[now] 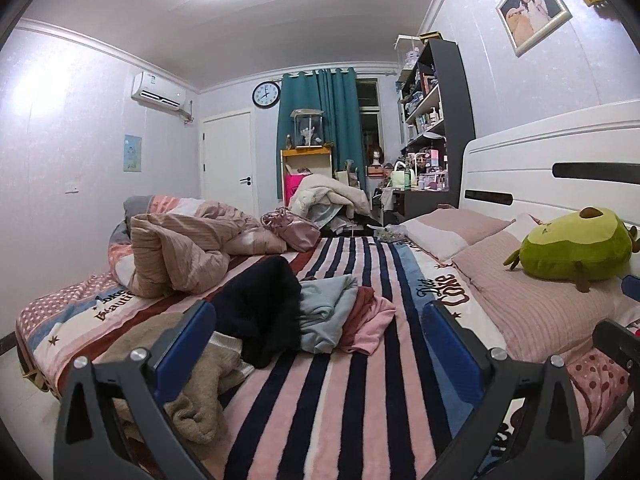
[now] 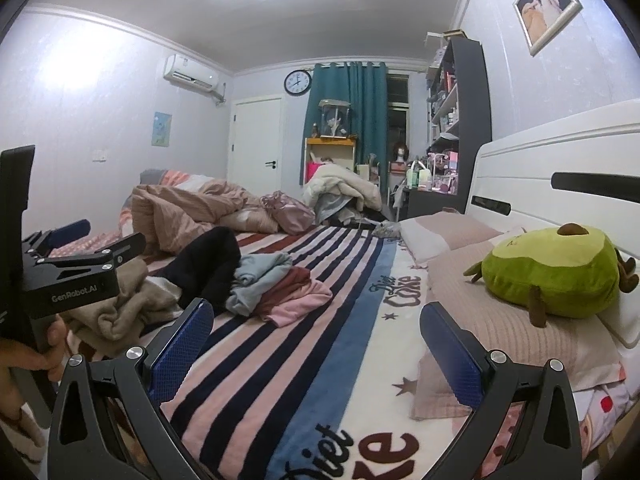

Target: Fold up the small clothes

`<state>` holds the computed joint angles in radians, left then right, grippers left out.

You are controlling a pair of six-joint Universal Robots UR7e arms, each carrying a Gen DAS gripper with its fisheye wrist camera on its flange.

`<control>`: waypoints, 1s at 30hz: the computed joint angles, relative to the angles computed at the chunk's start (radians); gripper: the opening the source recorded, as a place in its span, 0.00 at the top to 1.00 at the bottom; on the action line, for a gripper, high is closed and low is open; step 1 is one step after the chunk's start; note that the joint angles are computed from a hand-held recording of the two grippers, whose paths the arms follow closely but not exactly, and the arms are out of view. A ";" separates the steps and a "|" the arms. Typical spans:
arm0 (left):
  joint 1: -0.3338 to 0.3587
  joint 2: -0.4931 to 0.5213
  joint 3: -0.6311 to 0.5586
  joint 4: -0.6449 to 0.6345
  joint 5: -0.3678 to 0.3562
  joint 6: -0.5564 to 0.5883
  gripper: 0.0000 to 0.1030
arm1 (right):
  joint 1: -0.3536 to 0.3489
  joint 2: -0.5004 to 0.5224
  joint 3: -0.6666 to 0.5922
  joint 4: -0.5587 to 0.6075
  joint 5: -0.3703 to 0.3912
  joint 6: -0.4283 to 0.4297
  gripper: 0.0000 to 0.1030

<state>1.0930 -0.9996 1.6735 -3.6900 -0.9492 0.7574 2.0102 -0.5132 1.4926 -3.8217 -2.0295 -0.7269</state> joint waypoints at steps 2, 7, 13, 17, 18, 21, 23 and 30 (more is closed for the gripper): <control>0.000 0.001 -0.001 0.001 -0.007 0.004 0.01 | -0.001 -0.001 0.003 -0.009 -0.004 0.004 0.00; 0.000 -0.002 0.004 0.012 -0.015 -0.003 0.01 | -0.004 -0.009 0.020 -0.016 -0.011 0.012 0.00; -0.003 0.004 0.006 0.014 -0.027 0.008 0.01 | -0.006 -0.020 0.043 -0.035 -0.022 0.016 0.00; -0.001 0.004 0.008 0.019 -0.040 0.000 0.01 | -0.007 -0.026 0.054 -0.040 -0.029 0.017 0.00; -0.001 0.005 0.008 0.019 -0.042 -0.001 0.01 | -0.007 -0.026 0.053 -0.039 -0.029 0.015 0.00; 0.004 0.005 0.006 0.031 -0.052 -0.012 0.01 | -0.007 -0.026 0.054 -0.039 -0.029 0.017 0.00; 0.006 0.007 0.003 0.035 -0.049 -0.016 0.01 | -0.009 -0.028 0.058 -0.035 -0.026 0.024 0.00; 0.009 0.014 0.001 0.037 -0.042 -0.014 0.01 | -0.014 -0.031 0.060 -0.032 -0.023 0.032 0.00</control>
<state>1.1016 -0.9855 1.6743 -3.6527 -0.9915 0.7435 1.9959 -0.5441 1.5523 -3.8540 -2.0529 -0.6954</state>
